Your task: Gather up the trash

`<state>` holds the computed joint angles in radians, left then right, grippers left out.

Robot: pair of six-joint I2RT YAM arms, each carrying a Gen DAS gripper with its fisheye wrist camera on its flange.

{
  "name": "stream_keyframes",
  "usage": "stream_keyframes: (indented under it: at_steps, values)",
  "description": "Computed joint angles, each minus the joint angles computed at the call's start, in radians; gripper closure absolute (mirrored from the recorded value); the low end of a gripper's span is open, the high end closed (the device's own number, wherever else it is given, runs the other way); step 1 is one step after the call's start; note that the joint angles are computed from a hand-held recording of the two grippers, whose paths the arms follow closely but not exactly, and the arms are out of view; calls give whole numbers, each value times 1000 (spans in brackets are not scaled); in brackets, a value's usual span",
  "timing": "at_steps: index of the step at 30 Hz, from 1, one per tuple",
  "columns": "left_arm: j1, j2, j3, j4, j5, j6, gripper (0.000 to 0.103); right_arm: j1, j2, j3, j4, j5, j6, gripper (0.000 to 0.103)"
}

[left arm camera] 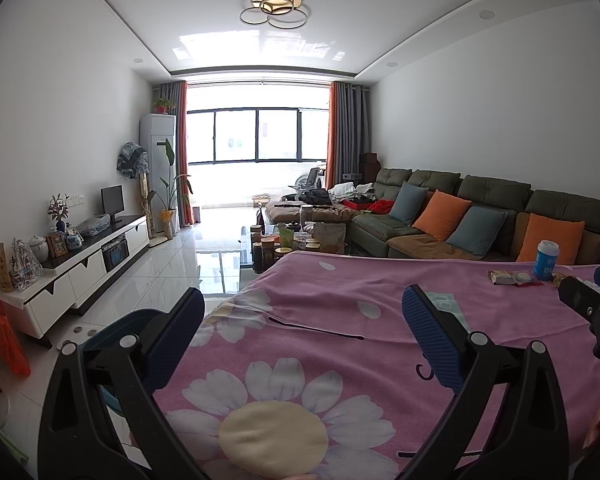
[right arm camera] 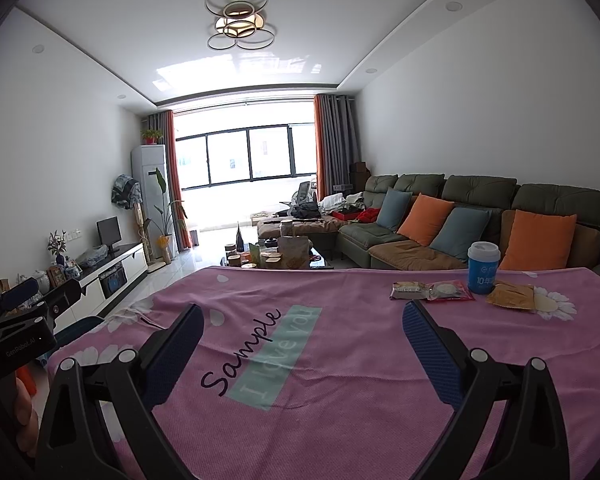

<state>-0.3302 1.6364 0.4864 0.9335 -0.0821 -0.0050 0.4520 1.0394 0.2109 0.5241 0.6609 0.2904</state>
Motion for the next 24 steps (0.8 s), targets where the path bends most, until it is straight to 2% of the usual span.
stream_keyframes:
  at_steps: [24]
  values:
    - [10,10,0,7,4,1,6,2,5,1,5,3,0,7]
